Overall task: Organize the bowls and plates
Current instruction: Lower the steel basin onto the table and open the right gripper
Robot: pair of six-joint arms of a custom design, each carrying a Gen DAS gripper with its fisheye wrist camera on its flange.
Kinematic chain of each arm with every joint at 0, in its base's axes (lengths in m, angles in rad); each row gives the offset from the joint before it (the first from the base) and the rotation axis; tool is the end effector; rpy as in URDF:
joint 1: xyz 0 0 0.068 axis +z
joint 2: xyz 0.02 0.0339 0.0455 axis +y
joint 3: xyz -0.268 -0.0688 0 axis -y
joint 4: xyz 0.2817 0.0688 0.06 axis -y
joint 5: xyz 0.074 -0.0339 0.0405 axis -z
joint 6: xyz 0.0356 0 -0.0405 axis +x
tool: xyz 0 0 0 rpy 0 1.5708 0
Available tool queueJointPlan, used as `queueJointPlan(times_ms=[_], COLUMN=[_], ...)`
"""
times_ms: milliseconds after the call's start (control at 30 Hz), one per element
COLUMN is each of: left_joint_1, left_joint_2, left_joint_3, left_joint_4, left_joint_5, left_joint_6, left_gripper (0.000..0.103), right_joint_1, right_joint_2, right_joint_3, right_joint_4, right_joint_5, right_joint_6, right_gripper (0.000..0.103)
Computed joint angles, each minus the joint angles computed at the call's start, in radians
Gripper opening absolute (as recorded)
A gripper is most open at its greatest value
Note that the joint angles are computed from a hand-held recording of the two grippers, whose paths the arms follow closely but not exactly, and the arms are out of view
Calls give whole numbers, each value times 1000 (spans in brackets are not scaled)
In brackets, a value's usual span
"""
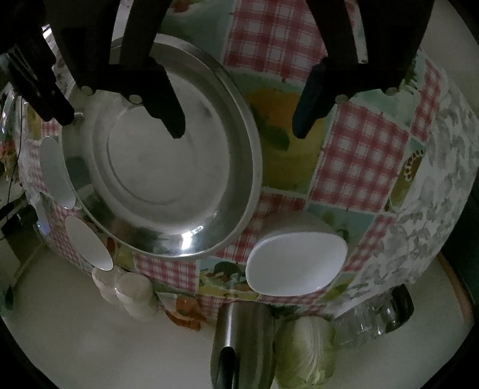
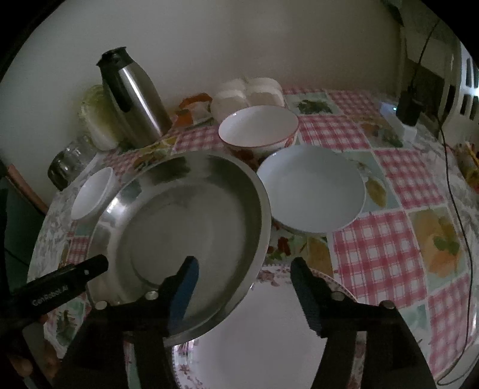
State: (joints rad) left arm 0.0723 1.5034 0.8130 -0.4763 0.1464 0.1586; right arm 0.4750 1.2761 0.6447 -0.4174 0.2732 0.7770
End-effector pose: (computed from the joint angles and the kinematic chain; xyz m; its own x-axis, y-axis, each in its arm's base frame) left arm 0.2999 0.0165 0.1473 -0.9078 0.0909 -0.4094 0.1308 0.9889 -0.0703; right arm 0.2347 0.1099 0.1582 -0.7745 0.3609 -0.5195 0.3118 0.9324 0.1828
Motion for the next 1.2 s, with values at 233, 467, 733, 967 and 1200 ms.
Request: queueJointPlan(times_ms=[233,467,733,967,1200], left_joint_1=[1,12,25,35,36], left_joint_2=[-29,-60,-180,-308,-390], left_joint_3=[-21,-40,-114,-172,-191], left_joint_4=[26,34,91,98,4], left_joint_5=[-6,1,-38,5,134], left_joint_6=[0,-10,-35,-41,-40], left_gripper=[89,91,96,103,103], right_joint_1=[19,38,53,80,151], right_joint_2=[-9,-40,-98,-201,-283], right_joint_3=[-5,-19,-45,-80,-87], right_joint_4=[5,6,-30,-100,-177], right_joint_5=[28,50,70,100,162], right_joint_6=[-10,-10,-3,48,91], right_gripper=[88,103,103,103,103])
